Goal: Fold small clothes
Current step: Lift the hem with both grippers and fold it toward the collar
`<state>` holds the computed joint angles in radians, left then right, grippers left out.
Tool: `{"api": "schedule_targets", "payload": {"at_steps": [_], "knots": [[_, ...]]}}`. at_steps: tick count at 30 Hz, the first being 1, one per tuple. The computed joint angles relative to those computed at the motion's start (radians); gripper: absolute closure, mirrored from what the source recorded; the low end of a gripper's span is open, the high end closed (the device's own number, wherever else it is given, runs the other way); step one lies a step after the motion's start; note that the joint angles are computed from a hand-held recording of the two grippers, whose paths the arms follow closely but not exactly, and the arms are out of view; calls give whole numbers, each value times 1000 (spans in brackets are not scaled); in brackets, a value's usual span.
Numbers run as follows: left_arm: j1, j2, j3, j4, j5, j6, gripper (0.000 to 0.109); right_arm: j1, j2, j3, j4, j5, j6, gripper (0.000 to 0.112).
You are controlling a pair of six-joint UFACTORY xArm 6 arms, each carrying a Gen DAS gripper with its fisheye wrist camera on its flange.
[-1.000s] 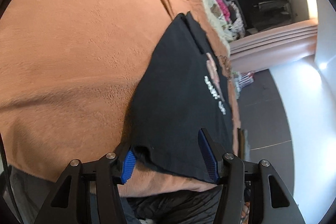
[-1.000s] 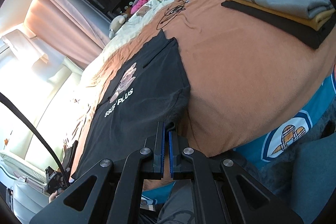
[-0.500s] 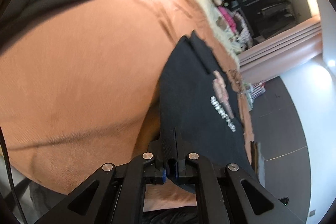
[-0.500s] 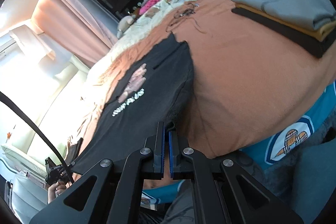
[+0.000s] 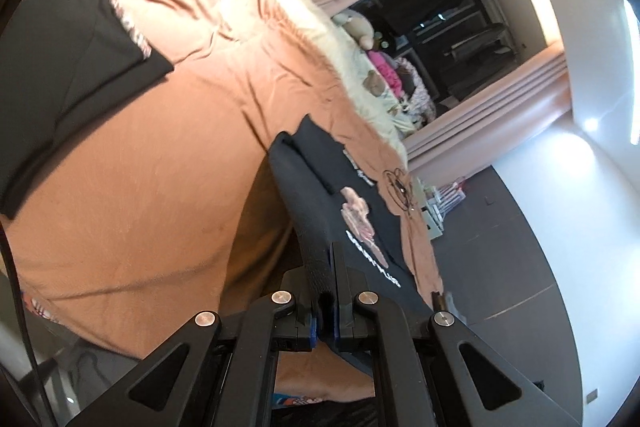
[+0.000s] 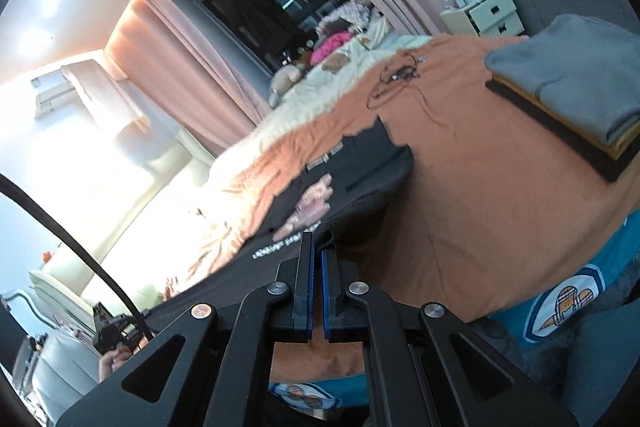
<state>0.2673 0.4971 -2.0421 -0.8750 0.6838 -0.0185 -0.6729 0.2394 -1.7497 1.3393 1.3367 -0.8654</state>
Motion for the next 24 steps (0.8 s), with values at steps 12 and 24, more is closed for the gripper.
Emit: {"api": "schedule_targets", "payload": {"at_steps": [12,24], "knots": [[0,-376,350,68,-28,26,104,-119,-69,111,77,137,-129,112],[-20,-588,557,173,-67,-10,104,-173,-94,179,57,163,-162,112]]}}
